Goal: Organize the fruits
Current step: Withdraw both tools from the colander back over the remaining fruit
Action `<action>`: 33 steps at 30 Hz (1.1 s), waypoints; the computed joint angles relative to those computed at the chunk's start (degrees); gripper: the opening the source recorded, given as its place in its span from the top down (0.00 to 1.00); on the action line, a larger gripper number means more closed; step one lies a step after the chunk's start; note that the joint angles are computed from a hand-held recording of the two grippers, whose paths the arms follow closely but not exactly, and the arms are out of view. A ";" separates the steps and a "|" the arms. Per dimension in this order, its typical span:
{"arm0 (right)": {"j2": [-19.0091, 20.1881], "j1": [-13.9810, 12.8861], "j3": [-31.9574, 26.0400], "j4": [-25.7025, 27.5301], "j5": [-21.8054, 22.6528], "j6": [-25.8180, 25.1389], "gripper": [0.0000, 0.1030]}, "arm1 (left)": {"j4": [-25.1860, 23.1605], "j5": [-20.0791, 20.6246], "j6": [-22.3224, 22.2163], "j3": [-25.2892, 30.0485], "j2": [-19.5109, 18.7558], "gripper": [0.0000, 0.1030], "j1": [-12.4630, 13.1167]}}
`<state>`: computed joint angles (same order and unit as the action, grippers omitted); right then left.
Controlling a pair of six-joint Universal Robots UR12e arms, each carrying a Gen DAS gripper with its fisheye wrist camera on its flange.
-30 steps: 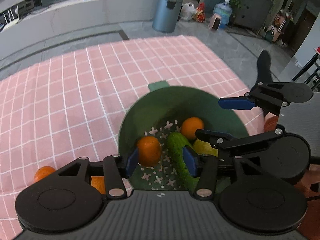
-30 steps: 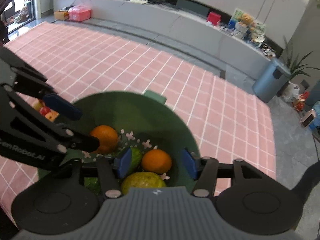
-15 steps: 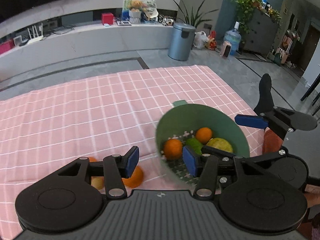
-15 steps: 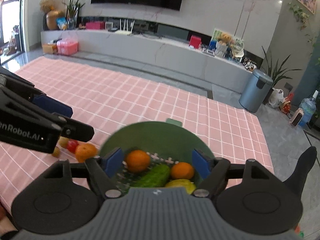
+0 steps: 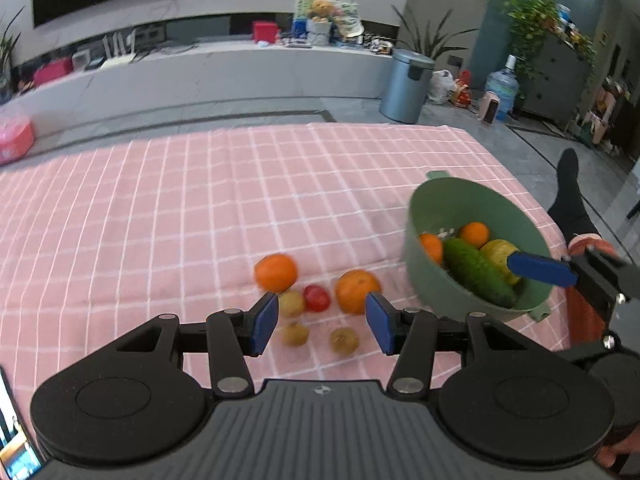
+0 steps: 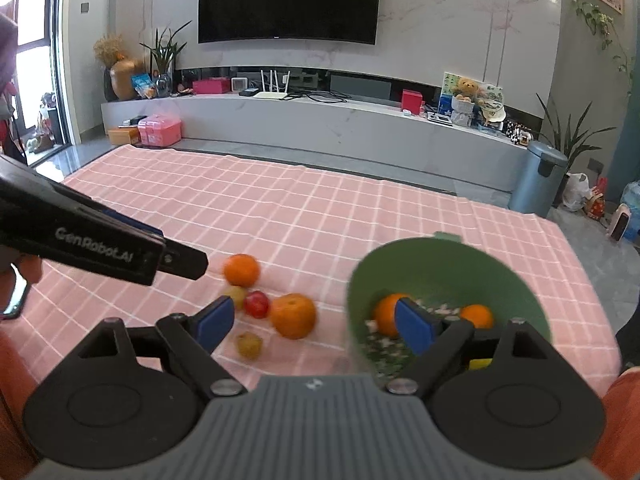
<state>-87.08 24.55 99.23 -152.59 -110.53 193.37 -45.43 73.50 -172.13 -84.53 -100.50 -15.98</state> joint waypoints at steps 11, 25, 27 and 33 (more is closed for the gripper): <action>2.83 1.40 -1.01 2.40 -1.69 3.29 0.33 | 3.04 -5.15 -2.75 -4.31 0.79 0.50 3.02; 5.41 0.88 -2.25 4.83 -1.59 3.53 0.50 | 0.80 -10.81 -3.26 -5.50 -0.58 0.53 4.79; 5.78 0.81 -2.35 4.33 -1.58 4.05 0.53 | 0.73 -10.48 -3.20 -5.25 -0.96 0.54 4.60; 7.06 0.67 -3.41 3.53 -1.87 7.18 0.60 | -0.39 -10.76 -2.37 -3.89 -2.32 0.61 4.33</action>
<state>-80.02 25.22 95.83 -149.06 -112.41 200.55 -45.81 62.75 -174.50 -88.42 -102.82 -11.66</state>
